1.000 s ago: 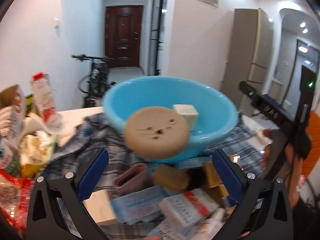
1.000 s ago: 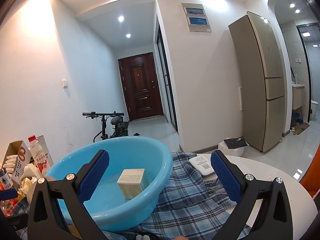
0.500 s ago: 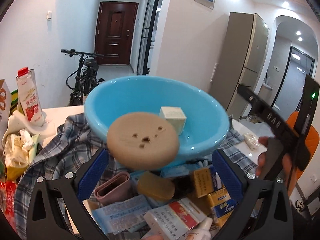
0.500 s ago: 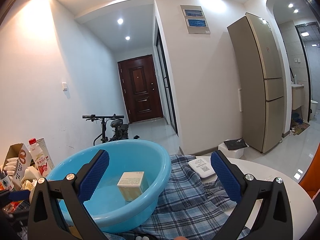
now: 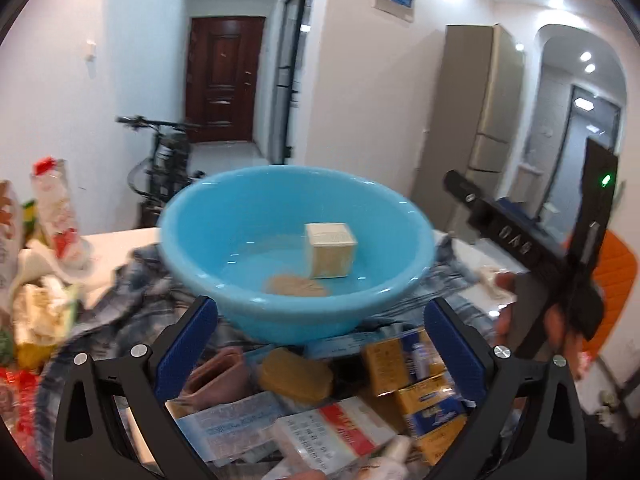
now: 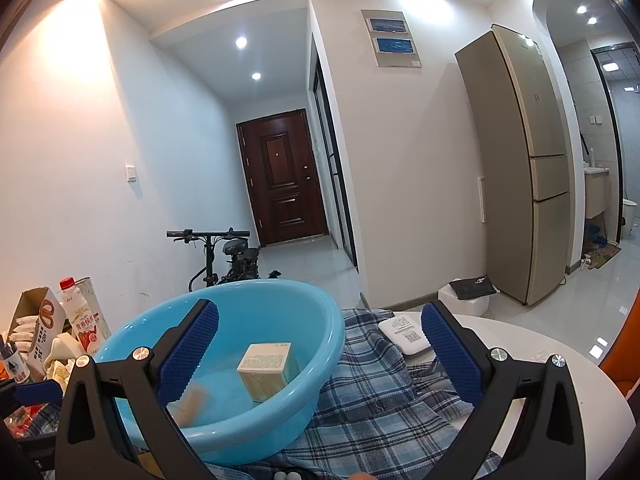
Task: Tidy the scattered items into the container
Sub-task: 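Lower the tan round pad into the basin and open the left gripper, then move both grippers back over the scattered items on the shirt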
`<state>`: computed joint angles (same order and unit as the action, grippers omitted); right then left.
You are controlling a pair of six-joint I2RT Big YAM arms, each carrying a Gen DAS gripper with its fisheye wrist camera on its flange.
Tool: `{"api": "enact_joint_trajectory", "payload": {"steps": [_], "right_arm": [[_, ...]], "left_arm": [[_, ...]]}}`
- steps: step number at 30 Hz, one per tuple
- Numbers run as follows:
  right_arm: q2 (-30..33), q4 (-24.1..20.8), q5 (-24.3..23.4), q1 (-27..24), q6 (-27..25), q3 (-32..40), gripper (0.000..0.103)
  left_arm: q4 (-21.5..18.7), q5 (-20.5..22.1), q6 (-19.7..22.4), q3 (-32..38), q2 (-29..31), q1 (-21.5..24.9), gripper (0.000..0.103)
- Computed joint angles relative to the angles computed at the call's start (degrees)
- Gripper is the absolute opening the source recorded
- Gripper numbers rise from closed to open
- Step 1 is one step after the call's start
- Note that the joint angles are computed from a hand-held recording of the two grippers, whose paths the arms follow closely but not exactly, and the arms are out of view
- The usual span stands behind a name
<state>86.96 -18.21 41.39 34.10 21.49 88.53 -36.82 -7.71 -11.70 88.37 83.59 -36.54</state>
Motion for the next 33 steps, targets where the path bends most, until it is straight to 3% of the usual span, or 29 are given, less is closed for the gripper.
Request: {"api": "enact_joint_trajectory", "payload": {"steps": [4, 10, 15, 19, 24, 28, 33], "right_arm": [[0.7, -1.6, -1.7, 0.1, -0.1, 1.1, 0.103], [1.5, -3.9, -5.7, 1.1, -2.7, 3.7, 0.103], [2.6, -16.4, -7.0, 3.3, -2.7, 8.7, 0.103], [0.6, -26.0, -6.9, 7.0, -2.5, 6.9, 0.103], [-5.6, -32.3, -5.5, 12.6, 4.3, -3.7, 0.103], [-8.1, -34.7, -10.4, 14.8, 7.9, -9.9, 0.103], [-7.3, -36.3, -8.3, 16.0, 7.8, -11.3, 0.103]], "left_arm": [[0.2, -11.4, 2.8, -2.4, -1.6, -2.1, 0.103], [1.8, -19.5, 1.3, -8.0, -6.5, -3.8, 0.103], [-0.2, -25.0, 0.4, -11.5, -10.0, -4.8, 0.103], [-2.5, -23.7, -2.4, -14.0, -12.1, -4.8, 0.103], [-3.8, -19.9, -6.7, -16.6, -13.9, -5.1, 0.103], [-3.5, -18.8, -6.9, -18.0, -14.1, -7.0, 0.103], [-4.1, -20.5, -6.8, -18.3, -13.4, -8.9, 0.103]]}}
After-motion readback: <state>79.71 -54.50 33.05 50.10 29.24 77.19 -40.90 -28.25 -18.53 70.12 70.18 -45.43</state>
